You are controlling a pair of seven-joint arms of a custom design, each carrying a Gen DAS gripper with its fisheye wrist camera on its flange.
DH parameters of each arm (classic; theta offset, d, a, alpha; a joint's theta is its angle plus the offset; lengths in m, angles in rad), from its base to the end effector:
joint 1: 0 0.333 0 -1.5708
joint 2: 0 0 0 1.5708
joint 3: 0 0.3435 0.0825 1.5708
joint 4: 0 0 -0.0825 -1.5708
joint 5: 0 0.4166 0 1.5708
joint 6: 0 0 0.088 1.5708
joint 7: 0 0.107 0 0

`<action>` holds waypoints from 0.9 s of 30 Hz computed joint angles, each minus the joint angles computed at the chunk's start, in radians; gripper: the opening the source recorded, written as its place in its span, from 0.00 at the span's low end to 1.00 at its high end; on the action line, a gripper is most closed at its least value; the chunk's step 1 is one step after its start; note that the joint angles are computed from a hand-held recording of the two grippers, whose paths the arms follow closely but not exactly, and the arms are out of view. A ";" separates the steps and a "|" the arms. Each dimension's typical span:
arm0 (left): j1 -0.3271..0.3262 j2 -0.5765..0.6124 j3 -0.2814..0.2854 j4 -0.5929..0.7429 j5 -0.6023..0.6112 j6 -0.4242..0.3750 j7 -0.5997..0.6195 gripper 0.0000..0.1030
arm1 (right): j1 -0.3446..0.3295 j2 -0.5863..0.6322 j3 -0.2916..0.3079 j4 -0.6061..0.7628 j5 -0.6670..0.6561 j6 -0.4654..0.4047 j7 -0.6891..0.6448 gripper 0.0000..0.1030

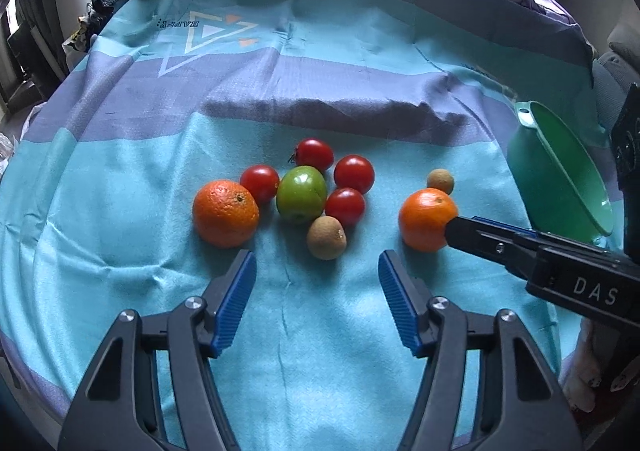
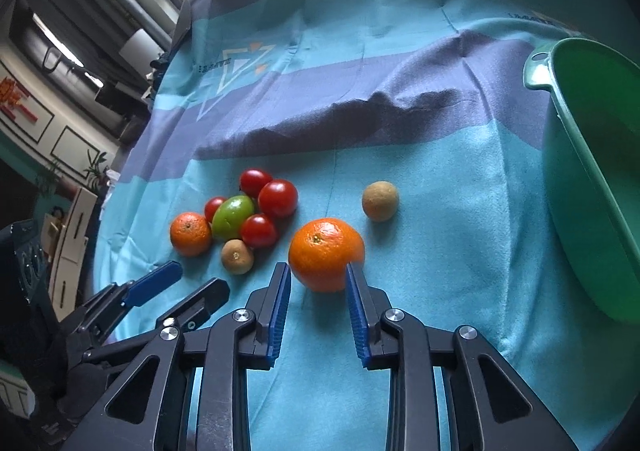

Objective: Organize fruits
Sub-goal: 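Close the right gripper on the large orange and lift it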

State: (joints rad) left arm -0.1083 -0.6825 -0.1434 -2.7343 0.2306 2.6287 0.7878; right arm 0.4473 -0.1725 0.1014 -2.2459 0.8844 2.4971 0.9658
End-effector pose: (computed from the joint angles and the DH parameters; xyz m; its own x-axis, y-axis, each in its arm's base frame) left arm 0.3739 -0.1035 0.4866 0.3128 -0.9382 0.1484 -0.7562 -0.3405 -0.5588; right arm 0.4710 0.2848 0.4935 0.5706 -0.6840 -0.4545 -0.7950 -0.3213 -0.5144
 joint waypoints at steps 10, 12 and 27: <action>-0.110 0.112 0.068 0.042 -0.126 0.130 0.104 0.52 | -0.015 0.049 -0.004 0.058 0.024 -0.044 0.073 0.43; -0.141 0.137 0.093 0.050 -0.166 0.154 0.145 0.52 | -0.019 0.063 0.004 0.068 -0.007 -0.041 0.097 0.43; -0.141 0.256 0.088 0.104 -0.297 0.159 0.282 0.46 | -0.034 0.124 0.011 0.102 0.046 -0.087 0.055 0.44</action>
